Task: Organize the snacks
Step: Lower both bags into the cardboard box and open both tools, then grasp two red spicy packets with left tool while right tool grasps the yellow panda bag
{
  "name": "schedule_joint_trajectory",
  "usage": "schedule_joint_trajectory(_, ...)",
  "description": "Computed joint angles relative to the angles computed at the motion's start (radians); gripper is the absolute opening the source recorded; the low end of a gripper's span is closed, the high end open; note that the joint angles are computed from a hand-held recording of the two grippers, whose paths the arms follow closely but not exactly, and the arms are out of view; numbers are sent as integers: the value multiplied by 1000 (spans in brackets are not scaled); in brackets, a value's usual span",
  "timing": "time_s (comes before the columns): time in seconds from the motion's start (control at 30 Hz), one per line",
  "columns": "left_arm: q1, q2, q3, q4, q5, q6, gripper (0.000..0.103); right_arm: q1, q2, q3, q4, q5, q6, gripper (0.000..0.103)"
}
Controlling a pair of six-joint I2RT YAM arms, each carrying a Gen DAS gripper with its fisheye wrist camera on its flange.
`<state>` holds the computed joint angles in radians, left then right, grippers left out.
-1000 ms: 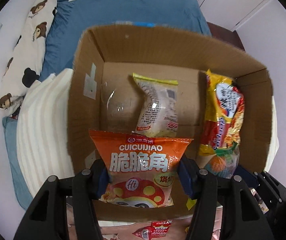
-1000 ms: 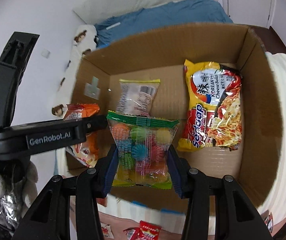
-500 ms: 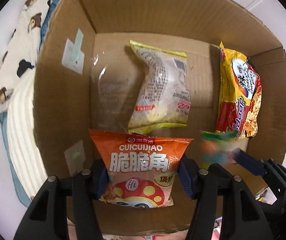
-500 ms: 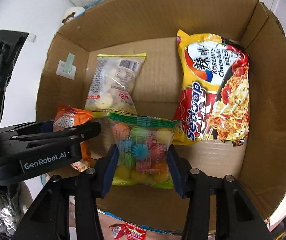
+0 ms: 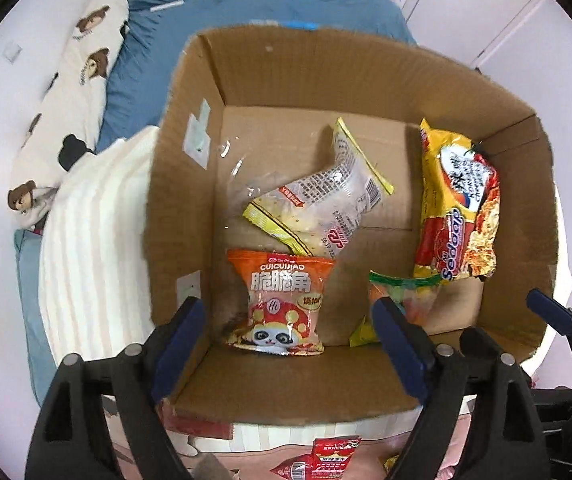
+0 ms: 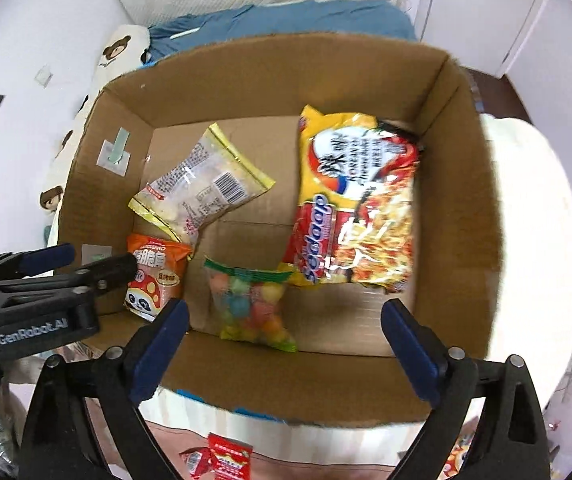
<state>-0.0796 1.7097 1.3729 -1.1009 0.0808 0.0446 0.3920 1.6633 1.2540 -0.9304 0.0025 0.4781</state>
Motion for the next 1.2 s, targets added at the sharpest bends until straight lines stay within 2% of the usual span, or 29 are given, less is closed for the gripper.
schedule_joint_trajectory(0.17, 23, -110, -34, 11, 21, 19, 86, 19, -124, -36, -31, 57, 27, 100)
schedule_joint_trajectory(0.4, 25, -365, -139, 57, 10, 17, 86, 104, -325, -81, -91, 169, 110, 101)
schedule_joint_trajectory(0.53, 15, -526, -195, 72, -24, 8, 86, 192, -424, -86, -143, 263, 171, 101)
schedule_joint_trajectory(0.73, 18, -720, -236, 42, -43, 7, 86, 383, -540, -68, -260, 410, 327, 101)
schedule_joint_trajectory(0.93, 28, -857, -236, -37, -35, 6, 87, 575, -615, -58, -366, 471, 526, 101)
schedule_joint_trajectory(1.03, 45, -918, -253, -88, -17, 24, 94, 689, -665, -82, -415, 486, 660, 101)
schedule_joint_trajectory(1.13, 36, -1012, -318, -143, -36, 47, 99, 823, -750, -175, -443, 466, 844, 101)
schedule_joint_trajectory(1.2, 6, -1092, -395, -194, -67, 43, 99, 966, -807, -271, -472, 450, 1048, 101)
